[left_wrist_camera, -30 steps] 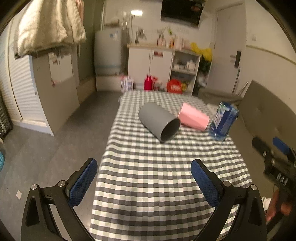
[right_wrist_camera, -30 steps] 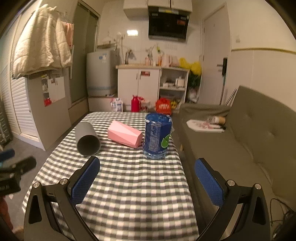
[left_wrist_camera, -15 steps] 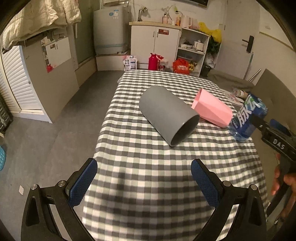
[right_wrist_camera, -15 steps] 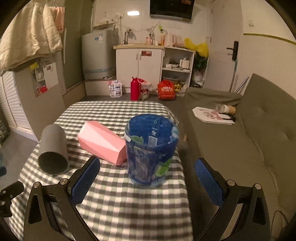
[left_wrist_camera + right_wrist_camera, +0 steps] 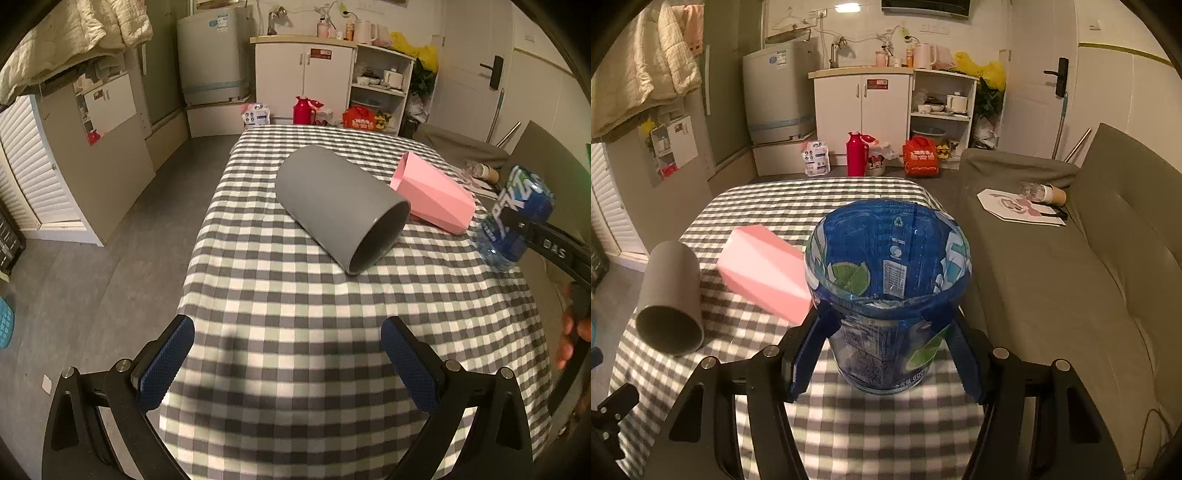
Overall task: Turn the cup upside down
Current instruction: 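Move the right gripper to the blue water bottle and close on it, then lift and tip the bottle with the right gripper, laying it on its side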
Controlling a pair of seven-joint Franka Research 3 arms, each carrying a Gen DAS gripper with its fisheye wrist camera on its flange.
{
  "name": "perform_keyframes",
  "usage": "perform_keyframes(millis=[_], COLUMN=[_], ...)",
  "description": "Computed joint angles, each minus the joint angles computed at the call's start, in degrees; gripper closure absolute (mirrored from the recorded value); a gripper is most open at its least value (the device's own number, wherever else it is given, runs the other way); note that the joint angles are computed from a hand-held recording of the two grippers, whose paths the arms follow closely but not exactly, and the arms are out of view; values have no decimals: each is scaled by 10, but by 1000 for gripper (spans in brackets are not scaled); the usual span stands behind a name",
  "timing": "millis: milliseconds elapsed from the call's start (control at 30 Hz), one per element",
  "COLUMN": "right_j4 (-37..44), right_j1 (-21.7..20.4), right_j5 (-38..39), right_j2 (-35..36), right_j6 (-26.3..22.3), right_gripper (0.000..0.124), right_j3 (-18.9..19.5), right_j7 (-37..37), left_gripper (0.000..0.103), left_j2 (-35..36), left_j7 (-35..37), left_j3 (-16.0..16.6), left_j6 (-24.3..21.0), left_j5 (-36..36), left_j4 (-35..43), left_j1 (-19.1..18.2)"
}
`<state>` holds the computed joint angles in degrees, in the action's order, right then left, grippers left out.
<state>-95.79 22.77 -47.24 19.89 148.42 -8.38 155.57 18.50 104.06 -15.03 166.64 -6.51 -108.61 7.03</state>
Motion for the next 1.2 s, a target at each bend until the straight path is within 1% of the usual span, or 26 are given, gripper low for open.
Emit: perform_keyframes(millis=[100, 167, 267, 367, 433, 500, 567, 600, 667, 733, 800, 900, 1067, 1200], right_j4=[-30, -62, -103, -133, -145, -154, -158, -155, -142, -131, -117, -111, -71, -51], right_j1=[5, 8, 2, 4, 10, 14, 18, 21, 26, 27, 29, 30, 29, 31], right_j5=[2, 4, 42, 84, 114, 152, 203, 214, 227, 250, 256, 248, 273, 290], right_j2=[-35, -71, -118, -155, -172, -182, -180, -175, -158, -141, -123, -108, -71, -46], right_j6=[-13, -24, -37, -60, -77, -77, -67, -68, -78, -70, -70, -43, -30, -20], right_gripper=[61, 61, 61, 61, 61, 61, 61, 61, 61, 61, 61, 61, 61, 61], right_j3=[10, 26, 63, 101, 125, 142, 154, 157, 158, 153, 144, 126, 111, 97], right_j7=[-2, 3, -21, -49, -65, -84, -113, -117, -120, -123, -118, -94, -109, -120], left_gripper=[0, 0, 0, 0, 0, 0, 0, 0, 0, 0, 0, 0, 0, 0], left_j2=[-26, -46, -83, -118, -139, -159, -168, -172, -174, -170, -166, -156, -137, -125], left_j7=[25, 42, 98, 175, 221, 275, 301, 305, 295, 293, 295, 319, 321, 291], left_j3=[-17, -20, -37, -49, -47, -41, -27, -18, 1, 19, 35, 54, 58, 55], left_j6=[8, 19, 35, 40, 41, 35, 27, 23, 19, 19, 40, 69, 45, 31], left_j5=[-27, -43, -107, -197, -247, -308, -341, -349, -344, -343, -335, -338, -335, -296], left_j4=[-28, -49, -84, -112, -128, -142, -149, -153, -159, -160, -165, -166, -150, -142], left_j1=[18, 23, 41, 54, 53, 52, 44, 40, 31, 22, 9, -8, -11, -13])
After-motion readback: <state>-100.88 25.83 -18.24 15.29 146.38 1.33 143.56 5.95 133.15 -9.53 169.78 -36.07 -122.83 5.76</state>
